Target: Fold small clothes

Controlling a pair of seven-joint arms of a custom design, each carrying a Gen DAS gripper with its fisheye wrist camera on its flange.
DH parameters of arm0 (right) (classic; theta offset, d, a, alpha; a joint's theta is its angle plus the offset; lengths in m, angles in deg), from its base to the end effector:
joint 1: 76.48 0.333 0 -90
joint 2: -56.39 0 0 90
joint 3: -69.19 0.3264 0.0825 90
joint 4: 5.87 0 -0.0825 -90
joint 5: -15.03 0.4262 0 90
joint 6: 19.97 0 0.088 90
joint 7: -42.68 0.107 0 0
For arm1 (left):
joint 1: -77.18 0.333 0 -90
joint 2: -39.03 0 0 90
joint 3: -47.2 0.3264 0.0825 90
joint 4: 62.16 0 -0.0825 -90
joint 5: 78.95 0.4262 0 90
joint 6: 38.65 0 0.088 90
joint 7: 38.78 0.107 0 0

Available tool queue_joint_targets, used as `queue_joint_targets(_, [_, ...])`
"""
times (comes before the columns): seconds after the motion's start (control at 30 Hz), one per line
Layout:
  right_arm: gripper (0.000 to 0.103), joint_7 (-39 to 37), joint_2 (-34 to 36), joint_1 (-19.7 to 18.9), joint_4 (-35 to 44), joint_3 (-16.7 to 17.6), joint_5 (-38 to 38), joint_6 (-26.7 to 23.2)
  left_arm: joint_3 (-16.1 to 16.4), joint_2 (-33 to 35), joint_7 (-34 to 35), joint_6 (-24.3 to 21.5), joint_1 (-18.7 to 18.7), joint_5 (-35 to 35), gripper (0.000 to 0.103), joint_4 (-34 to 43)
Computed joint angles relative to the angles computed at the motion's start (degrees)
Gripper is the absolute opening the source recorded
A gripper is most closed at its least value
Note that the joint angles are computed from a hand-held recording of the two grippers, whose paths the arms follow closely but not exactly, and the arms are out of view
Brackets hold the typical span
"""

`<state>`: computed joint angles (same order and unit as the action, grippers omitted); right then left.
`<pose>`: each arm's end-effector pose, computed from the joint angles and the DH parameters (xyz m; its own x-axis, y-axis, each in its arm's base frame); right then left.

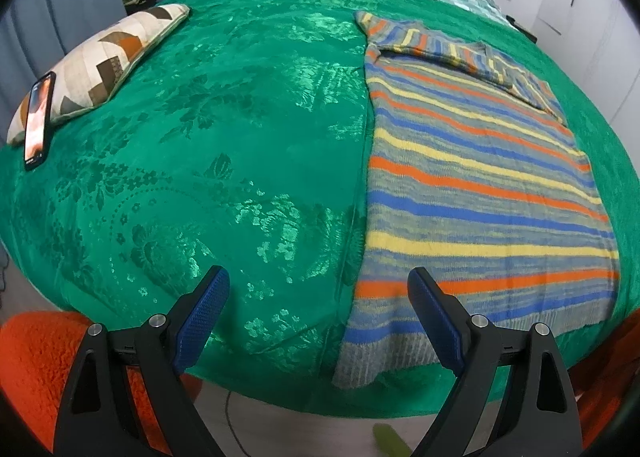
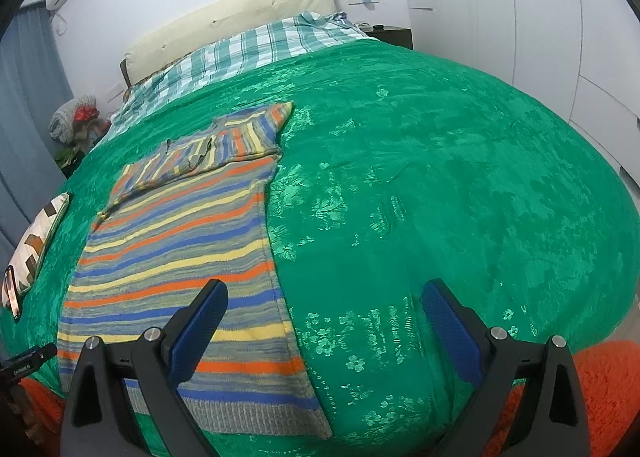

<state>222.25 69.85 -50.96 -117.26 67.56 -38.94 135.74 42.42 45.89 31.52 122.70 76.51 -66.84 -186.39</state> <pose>0.6049 0.3010 0.3963 -0.2840 -0.9388 -0.1951 -0.6613 0.3391 -0.6691 0.6218 -0.0688 0.3807 0.0628 -0.9977 0.0255 -0.8566 -0.0670 -0.5117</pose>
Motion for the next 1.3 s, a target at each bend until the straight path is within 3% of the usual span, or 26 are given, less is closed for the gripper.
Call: queue_joint_targets(1.3, [0.097,0.1,-0.3,-0.4,-0.6,0.4,1.2,0.0,0.1,-0.1,-0.2,-3.4,0.2,1.9,0.092,-0.1])
